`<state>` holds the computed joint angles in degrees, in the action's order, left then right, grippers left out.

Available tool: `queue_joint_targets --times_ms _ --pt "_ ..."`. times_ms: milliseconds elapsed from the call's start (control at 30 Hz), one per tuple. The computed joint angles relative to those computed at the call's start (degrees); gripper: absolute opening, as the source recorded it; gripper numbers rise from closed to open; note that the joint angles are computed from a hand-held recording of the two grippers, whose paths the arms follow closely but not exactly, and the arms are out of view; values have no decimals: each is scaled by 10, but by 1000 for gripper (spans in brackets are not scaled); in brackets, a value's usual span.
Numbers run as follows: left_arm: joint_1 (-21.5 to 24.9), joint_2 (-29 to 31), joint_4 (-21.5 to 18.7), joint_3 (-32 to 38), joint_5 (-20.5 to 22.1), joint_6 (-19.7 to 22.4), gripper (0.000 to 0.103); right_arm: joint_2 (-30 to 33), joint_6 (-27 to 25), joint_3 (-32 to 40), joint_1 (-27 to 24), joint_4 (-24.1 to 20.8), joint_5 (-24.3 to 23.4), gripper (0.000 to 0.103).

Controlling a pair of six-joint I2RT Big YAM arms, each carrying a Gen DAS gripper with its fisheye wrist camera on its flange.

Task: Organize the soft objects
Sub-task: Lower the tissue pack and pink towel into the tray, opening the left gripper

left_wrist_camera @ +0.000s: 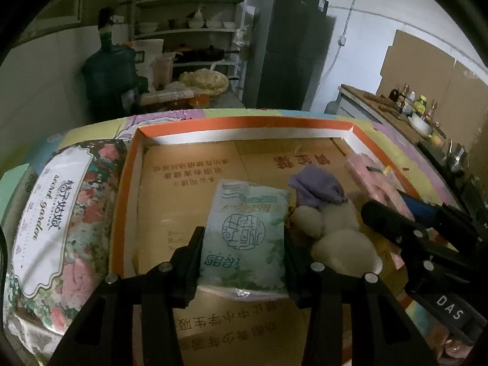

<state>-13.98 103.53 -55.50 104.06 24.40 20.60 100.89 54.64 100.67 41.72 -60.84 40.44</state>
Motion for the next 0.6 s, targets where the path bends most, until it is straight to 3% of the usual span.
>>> queue_joint_targets --times_ms 467,600 --pt "8 -8 -9 -7 24 10 48 -7 -3 -13 0 26 -5 45" --pt "10 -13 -11 -7 28 11 50 -16 -5 -28 1 52 -13 51"
